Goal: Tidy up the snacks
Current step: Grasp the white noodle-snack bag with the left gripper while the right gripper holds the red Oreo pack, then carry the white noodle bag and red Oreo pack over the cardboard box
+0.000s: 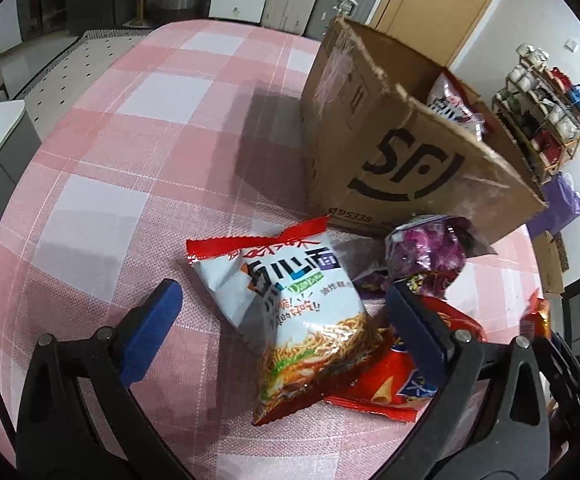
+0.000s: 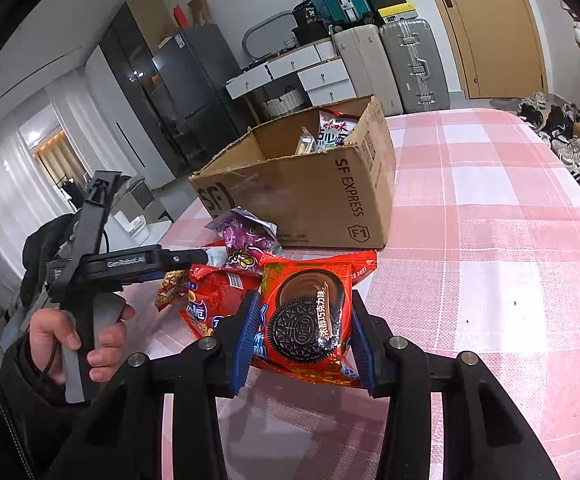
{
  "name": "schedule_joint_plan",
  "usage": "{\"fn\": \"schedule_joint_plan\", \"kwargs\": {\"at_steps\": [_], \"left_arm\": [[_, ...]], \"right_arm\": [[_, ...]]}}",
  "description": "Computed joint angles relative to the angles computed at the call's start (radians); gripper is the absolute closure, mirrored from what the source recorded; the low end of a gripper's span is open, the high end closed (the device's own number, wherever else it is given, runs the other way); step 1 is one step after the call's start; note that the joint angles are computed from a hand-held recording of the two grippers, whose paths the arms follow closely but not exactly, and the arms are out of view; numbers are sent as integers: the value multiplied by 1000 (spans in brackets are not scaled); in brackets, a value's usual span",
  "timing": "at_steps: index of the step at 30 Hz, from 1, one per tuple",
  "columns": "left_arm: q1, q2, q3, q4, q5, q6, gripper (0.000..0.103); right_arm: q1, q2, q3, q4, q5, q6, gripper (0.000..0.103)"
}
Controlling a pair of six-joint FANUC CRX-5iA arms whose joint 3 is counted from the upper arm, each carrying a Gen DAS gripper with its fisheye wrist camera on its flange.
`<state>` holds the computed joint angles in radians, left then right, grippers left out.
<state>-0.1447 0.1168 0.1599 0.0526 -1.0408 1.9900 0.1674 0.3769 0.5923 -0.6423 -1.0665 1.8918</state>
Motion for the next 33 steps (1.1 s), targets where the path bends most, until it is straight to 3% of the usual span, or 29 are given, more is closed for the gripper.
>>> {"fn": "schedule_joint_plan", "kwargs": {"at_steps": [9, 11, 13, 16, 21, 33], "left_arm": [[1, 23, 15, 2, -18, -8, 9], [18, 12, -22, 65, 17, -59, 21], [20, 11, -24, 78, 17, -86, 42], [30, -2, -48, 115, 35, -125, 52], [26, -26, -57, 93, 33, -124, 56], [22, -140, -115, 43, 46, -112, 56]], "right_arm": [[-9, -7, -12, -17, 8, 11, 60], [-10, -8, -13, -22, 9, 14, 60], [-11, -10, -16, -24, 10, 14, 60], [-11, -14, -20, -27, 10, 14, 60], [-7, -23, -24, -26, 15, 14, 60], [0, -70, -54, -39, 27, 43, 60]]}}
